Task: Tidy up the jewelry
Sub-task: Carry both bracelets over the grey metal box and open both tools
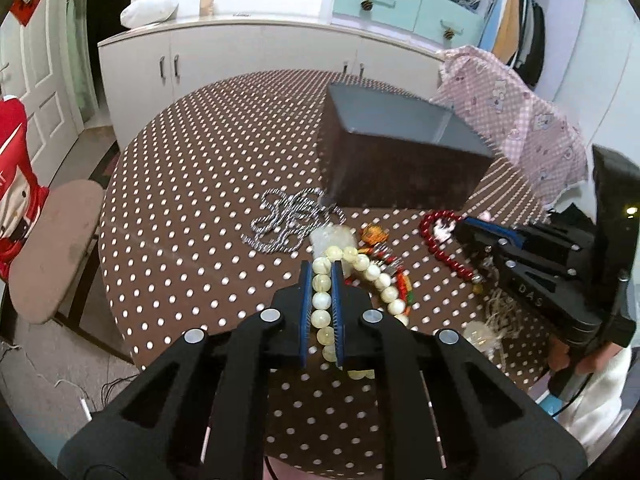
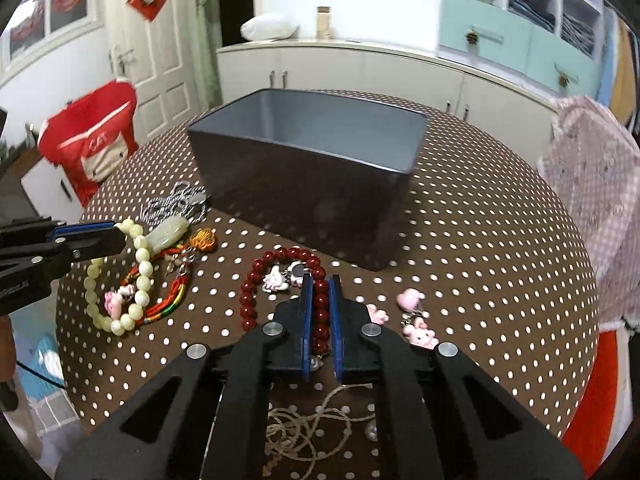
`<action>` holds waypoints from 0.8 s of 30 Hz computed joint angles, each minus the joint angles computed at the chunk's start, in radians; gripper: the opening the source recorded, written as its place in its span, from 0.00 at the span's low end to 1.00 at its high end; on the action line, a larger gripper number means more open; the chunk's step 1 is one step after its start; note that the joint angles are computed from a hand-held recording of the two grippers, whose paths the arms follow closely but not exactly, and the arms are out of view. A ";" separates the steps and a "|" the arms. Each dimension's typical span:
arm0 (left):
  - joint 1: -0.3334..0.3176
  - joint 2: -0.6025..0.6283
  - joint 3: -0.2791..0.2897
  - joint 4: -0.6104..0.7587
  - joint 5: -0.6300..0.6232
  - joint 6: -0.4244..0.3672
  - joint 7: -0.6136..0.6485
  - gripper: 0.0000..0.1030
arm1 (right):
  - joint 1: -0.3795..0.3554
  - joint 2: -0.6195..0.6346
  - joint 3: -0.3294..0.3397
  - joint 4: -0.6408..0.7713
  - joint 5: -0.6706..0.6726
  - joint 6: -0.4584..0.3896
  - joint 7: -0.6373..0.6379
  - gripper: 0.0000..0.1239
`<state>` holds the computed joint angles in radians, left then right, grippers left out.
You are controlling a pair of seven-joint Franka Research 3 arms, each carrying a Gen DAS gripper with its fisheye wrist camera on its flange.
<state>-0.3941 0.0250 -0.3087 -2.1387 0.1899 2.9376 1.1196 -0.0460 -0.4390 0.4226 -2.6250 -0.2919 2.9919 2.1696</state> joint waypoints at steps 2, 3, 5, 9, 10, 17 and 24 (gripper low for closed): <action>-0.001 -0.003 -0.002 0.002 -0.007 0.013 0.011 0.09 | -0.012 -0.019 0.013 -0.009 0.002 0.006 0.024 0.05; -0.001 -0.004 -0.001 0.005 -0.005 0.015 0.012 0.09 | -0.032 -0.034 0.034 -0.012 -0.007 0.008 0.041 0.05; -0.002 -0.003 -0.004 0.013 -0.024 0.021 0.024 0.09 | -0.042 -0.058 0.044 -0.022 -0.008 0.018 0.054 0.05; -0.005 0.000 -0.009 0.027 -0.065 0.028 0.058 0.09 | -0.058 -0.115 0.065 -0.042 0.009 0.043 0.054 0.05; -0.006 -0.002 -0.010 0.025 -0.071 0.032 0.064 0.09 | -0.064 -0.127 0.071 -0.045 0.015 0.047 0.052 0.05; -0.012 -0.005 -0.010 0.040 -0.088 0.073 0.093 0.09 | -0.123 -0.171 0.116 -0.046 0.046 0.073 0.036 0.05; -0.014 0.018 -0.009 0.099 -0.033 0.075 0.065 0.09 | -0.170 -0.199 0.141 -0.028 0.092 0.102 0.004 0.05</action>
<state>-0.4076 0.0431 -0.3178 -2.0401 0.1567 3.0128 1.1845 -0.2158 -0.6383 0.5636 -2.6533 -0.2003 3.0938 2.1739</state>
